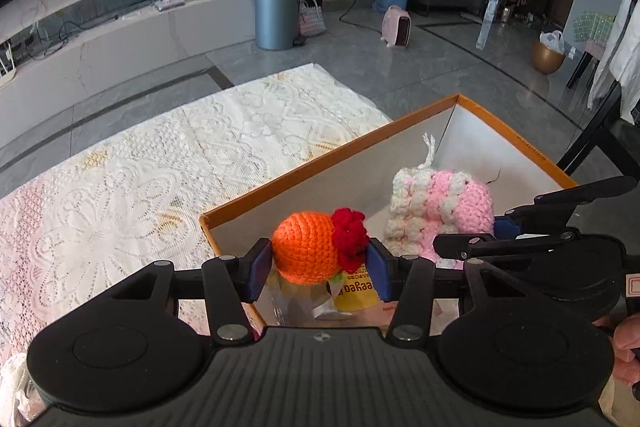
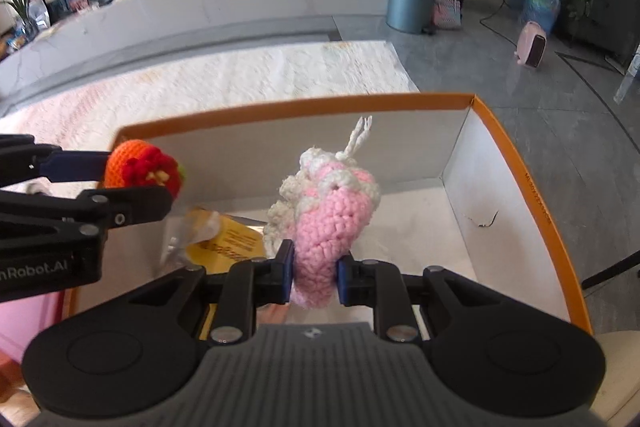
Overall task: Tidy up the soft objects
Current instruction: 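Open both grippers to drop the fruit and pouch into the box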
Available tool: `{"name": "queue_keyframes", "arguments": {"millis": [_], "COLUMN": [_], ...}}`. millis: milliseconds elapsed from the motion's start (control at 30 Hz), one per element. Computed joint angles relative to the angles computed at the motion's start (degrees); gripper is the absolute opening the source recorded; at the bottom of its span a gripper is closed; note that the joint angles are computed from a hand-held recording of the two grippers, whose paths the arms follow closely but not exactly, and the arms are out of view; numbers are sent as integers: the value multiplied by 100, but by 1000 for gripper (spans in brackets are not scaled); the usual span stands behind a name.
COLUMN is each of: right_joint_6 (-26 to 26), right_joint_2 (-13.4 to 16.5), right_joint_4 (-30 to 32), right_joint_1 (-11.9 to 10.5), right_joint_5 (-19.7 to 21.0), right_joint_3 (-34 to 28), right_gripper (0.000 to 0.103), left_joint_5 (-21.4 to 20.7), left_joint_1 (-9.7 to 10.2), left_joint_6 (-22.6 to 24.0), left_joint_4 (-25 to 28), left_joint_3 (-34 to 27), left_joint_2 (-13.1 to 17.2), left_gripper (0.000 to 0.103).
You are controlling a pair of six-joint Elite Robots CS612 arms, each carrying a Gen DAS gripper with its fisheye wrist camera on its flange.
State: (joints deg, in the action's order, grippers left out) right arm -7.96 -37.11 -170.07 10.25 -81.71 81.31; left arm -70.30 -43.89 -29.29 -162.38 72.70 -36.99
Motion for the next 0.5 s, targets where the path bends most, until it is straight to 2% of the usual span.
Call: {"name": "queue_keyframes", "arguments": {"millis": [167,300,367,433,500], "right_joint_6": [44,18,25,4,-35], "right_joint_2": [136,170,158,136,118], "right_joint_4": [464,577,533,533,516], "right_joint_1": [3,24,26,34,47], "right_joint_5": [-104,-229,-273,-332,-397], "right_joint_3": [-285,-334,-310,-289,-262], "right_gripper": [23,31,34,42,53], "left_joint_5": [-153,-136,-136,-205,-138], "left_joint_1": [54,50,45,59,52], "left_joint_6": [-58,-78,-30,-58,-69], "left_joint_4": [466,590,580,554,475], "left_joint_3": [-257,-313,-342,-342,-332], "left_joint_2": [91,119,133,130,128], "left_gripper": [58,60,65,73,75]}}
